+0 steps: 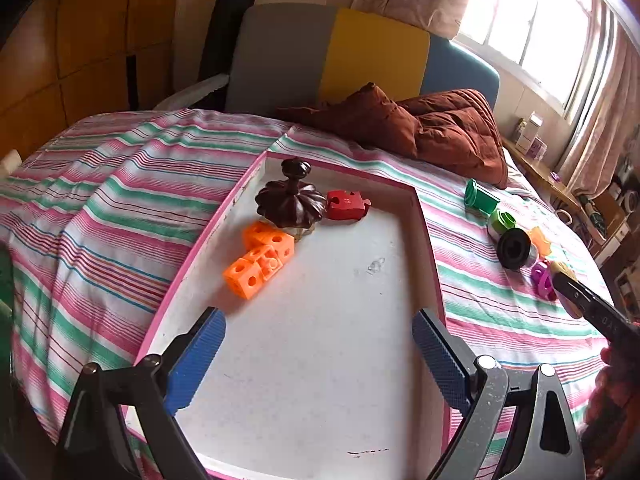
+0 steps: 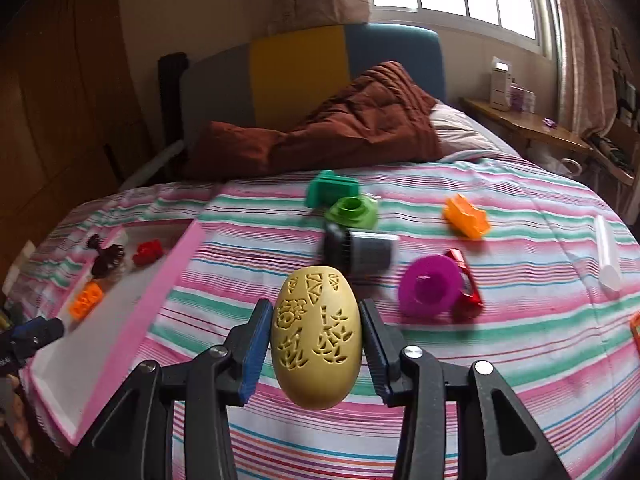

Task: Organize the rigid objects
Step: 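Carry the yellow egg into the tray and open the right gripper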

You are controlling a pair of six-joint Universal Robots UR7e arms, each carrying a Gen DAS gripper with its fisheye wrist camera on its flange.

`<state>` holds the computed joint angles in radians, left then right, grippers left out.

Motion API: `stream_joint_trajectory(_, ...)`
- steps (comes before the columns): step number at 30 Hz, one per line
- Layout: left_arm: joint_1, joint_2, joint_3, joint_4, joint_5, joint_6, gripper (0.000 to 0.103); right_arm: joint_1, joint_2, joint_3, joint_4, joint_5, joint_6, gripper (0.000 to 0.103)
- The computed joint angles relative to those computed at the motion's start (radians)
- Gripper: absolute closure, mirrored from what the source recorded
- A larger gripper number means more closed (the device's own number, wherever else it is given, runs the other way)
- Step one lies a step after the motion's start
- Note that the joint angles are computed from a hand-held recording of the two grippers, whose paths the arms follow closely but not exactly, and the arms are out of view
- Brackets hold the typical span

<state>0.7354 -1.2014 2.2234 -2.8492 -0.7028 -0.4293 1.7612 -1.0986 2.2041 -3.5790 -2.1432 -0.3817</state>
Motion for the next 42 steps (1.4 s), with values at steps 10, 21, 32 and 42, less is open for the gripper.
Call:
stream_joint_trajectory(10, -0.003, -0.029, 0.022, 0.018, 0.001, -0.038, 0.008, 0.117, 0.175, -0.191, 0.241, 0.073, 0.101, 0.059)
stream_joint_trajectory(21, 0.009, -0.089, 0.046, 0.055, 0.035, -0.098, 0.008, 0.154, 0.395, -0.454, 0.367, -0.096, 0.074, 0.059)
stream_joint_trajectory(32, 0.027, -0.130, 0.062, 0.043, 0.051, -0.128, 0.008, 0.137, 0.436, -0.514, 0.316, -0.110, 0.143, 0.059)
stream_joint_trajectory(42, 0.015, -0.117, 0.064, 0.020, 0.020, -0.110, 0.008, 0.141, 0.313, -0.356, 0.264, -0.048, 0.160, 0.059)
